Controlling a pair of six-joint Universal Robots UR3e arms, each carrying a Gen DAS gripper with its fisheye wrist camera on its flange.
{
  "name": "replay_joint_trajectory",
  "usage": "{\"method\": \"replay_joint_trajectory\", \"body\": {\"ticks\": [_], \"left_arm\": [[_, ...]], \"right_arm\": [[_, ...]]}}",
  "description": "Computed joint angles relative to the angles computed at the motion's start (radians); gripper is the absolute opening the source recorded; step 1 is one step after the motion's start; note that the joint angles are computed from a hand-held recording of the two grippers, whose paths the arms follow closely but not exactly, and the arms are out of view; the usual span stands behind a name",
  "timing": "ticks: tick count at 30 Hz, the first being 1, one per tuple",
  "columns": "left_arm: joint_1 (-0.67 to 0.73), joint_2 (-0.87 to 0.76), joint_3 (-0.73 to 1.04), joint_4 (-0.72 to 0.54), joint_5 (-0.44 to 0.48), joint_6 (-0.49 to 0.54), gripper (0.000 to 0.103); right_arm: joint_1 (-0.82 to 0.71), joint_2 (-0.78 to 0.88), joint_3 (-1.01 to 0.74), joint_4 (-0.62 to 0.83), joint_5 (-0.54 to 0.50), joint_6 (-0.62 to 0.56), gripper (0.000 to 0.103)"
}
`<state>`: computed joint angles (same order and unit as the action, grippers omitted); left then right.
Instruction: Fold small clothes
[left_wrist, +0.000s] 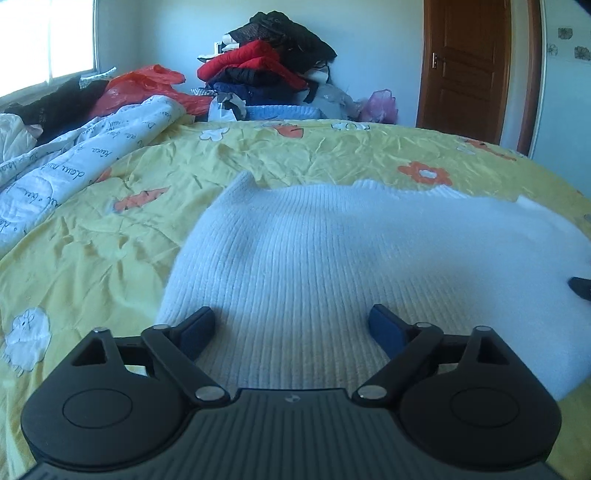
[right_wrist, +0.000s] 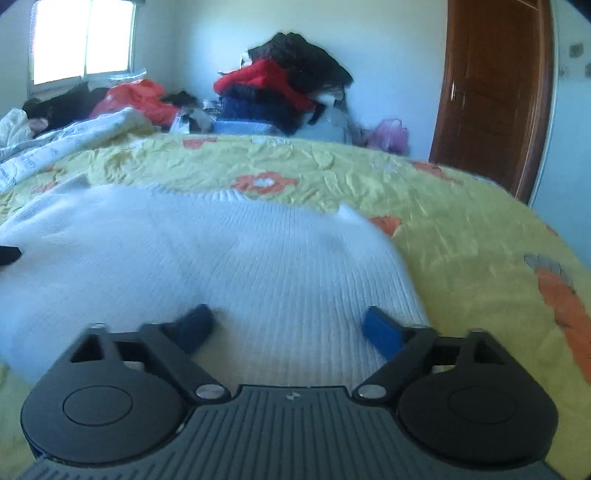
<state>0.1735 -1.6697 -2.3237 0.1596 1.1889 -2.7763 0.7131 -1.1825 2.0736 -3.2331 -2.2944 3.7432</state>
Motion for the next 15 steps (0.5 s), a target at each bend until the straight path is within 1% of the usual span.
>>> {"method": "replay_joint_trajectory", "body": {"ticks": [1,3,5,6,8,9,11,13,15], "left_arm": [[-0.013,-0.017,0.013,0.009,0.016,-0.004,0.096],[-0.026,0.018,0.041,-0.07,0.039,-0.01,0.096],[-0.011,0.098,0.015,-0.124,0.034,-0.003,0.094],[0.015,0.156,-0.025,-0.137,0.001,0.009,0.094],[0.119,0.31,-0.141,-0.188,-0.137,0.075,0.095],[0.154,0.367,-0.182,-0.214,-0.171,0.106,0.095],[0.19,0.435,-0.249,-0.234,-0.19,0.174,0.095],[0.185,0.4,-0.281,-0.173,-0.166,0.214,0.096],[0.179,0.347,-0.269,-0.14,-0.16,0.208,0.097]], "right_arm": [[-0.037,-0.039,0.024,0.008,0.054,0.037,0.098],[-0.066,-0.086,-0.004,0.111,0.095,0.044,0.098],[-0.04,-0.098,-0.055,0.196,0.064,0.065,0.091],[-0.017,-0.104,-0.067,0.206,0.041,0.074,0.087],[0.023,-0.114,-0.055,0.14,0.038,0.068,0.088],[0.039,-0.12,-0.041,0.107,0.053,0.07,0.088],[0.056,-0.121,-0.046,0.132,0.085,0.067,0.088],[0.075,-0.099,-0.052,0.17,0.104,0.047,0.09],[0.119,-0.03,-0.052,0.099,0.038,-0.009,0.091]]}}
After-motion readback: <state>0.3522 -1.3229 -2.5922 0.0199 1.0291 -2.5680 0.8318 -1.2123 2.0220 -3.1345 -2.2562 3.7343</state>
